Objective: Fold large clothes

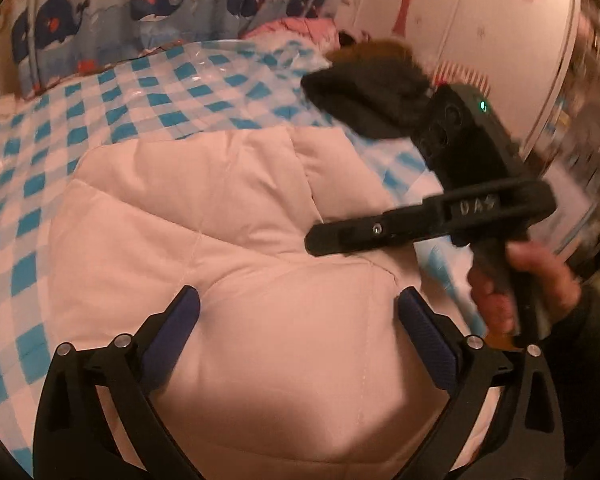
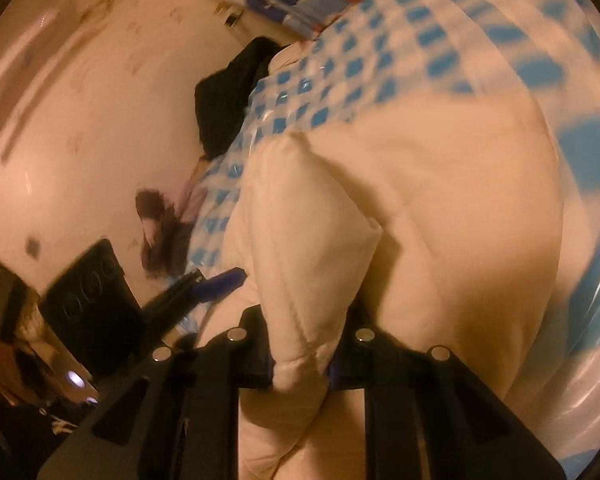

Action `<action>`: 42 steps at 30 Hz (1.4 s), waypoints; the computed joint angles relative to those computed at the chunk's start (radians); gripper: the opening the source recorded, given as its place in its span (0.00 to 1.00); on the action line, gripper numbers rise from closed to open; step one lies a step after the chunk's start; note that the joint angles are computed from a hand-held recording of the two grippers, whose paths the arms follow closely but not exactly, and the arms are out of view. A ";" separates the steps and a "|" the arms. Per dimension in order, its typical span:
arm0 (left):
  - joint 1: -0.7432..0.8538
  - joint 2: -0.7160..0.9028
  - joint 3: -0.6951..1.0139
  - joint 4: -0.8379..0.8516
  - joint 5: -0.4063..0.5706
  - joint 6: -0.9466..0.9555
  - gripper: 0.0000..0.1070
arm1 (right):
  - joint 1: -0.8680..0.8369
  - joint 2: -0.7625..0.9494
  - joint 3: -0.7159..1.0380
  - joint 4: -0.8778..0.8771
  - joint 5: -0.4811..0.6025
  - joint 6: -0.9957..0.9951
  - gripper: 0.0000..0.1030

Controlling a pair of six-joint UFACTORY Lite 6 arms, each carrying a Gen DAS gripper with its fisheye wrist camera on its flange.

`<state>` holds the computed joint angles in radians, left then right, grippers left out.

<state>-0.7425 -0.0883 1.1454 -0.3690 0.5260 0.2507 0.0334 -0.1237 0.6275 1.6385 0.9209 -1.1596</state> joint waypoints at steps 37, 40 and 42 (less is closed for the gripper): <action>0.713 0.043 -0.159 -0.729 0.294 0.654 0.89 | 0.245 0.233 0.107 0.646 -0.322 -0.299 0.67; 0.888 0.128 -0.029 -0.685 0.370 0.651 0.89 | 0.339 0.519 0.394 0.718 -0.275 -0.294 0.68; 1.000 0.179 0.074 -0.626 0.415 0.650 0.89 | 0.411 0.698 0.603 0.741 -0.280 -0.295 0.68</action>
<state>0.2576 0.0909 1.2199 -0.9955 0.9411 0.9010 0.4447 0.5744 1.2309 2.3792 0.6409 -1.4546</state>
